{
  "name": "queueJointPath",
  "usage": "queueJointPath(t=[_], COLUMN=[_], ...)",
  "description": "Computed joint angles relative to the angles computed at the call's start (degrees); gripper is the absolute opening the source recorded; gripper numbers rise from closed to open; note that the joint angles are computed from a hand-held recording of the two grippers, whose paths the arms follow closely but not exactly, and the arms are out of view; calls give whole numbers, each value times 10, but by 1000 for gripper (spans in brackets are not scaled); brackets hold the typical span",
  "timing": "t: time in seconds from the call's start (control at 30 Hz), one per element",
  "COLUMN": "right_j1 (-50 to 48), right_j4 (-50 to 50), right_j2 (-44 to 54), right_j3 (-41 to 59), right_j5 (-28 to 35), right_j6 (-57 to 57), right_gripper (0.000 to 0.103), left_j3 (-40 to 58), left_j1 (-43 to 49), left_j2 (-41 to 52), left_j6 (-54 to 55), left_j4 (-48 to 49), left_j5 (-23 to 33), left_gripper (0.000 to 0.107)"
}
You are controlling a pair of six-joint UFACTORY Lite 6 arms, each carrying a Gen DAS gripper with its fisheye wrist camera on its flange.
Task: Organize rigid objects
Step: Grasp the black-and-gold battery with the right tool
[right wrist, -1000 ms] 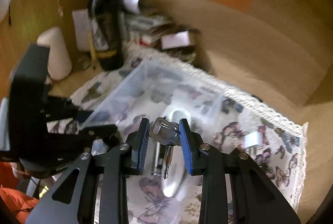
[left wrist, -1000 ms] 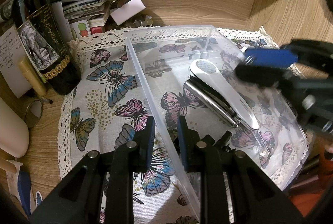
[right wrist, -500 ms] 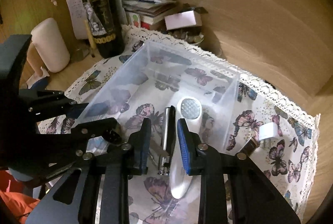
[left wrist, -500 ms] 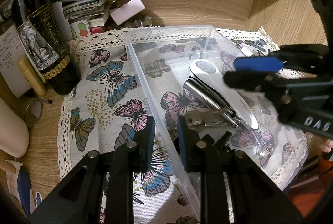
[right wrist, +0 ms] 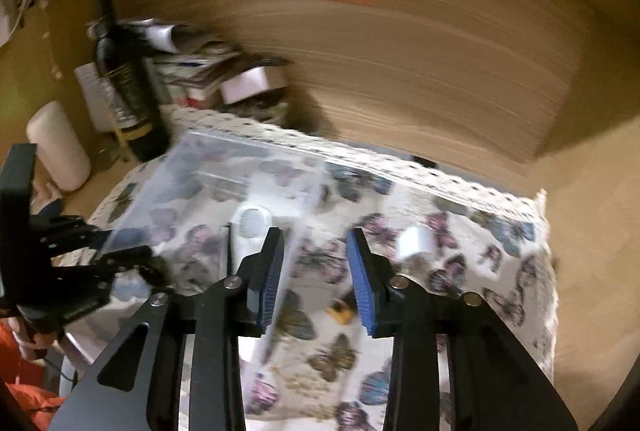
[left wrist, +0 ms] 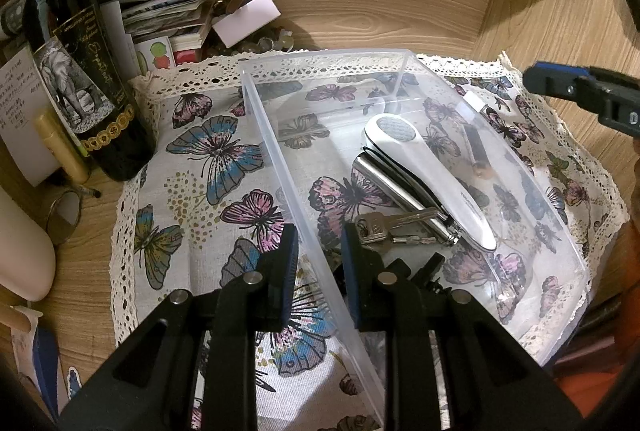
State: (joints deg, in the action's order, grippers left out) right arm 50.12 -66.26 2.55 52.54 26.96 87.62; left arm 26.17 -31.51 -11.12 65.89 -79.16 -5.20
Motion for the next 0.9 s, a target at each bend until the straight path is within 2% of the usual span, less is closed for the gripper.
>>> queueJointPath(t=[0.13,0.33,0.47,0.7,0.77,0.8,0.83,0.9], right_j1=[-23,-79,-114,-145,-146,-144,-139,-133], right_j4=[-6,4,34,89,72,38,16,-7], right_j2=[-13,45,118,209,220,219,215,207], right_j3=[-40,-47,-11,46,48,43,37,26], right_j5=[3,-61,-108,-140,-143,-144,-137,-130], right_j6=[21,23,-12,-73,-56,-23,0,23], right_gripper=[31,31,31,31,31,29,22,22], left_j3=[1,2,2,2,2,2,2,2], left_j1=[-1,-7,-8,-7,-8,-8,-8,-8], left_j2=[-1,0,-1,-1,-1,0,0,0], left_j6=[37,62,70,74,71,70,74,74], left_j4=[-39,-68,-78,-81,-78,-78,-82,-82], left_j5=[1,-6,-6,-6,-6,-7,-7,-7], left_gripper=[22,22,22,22,22,22,22,22])
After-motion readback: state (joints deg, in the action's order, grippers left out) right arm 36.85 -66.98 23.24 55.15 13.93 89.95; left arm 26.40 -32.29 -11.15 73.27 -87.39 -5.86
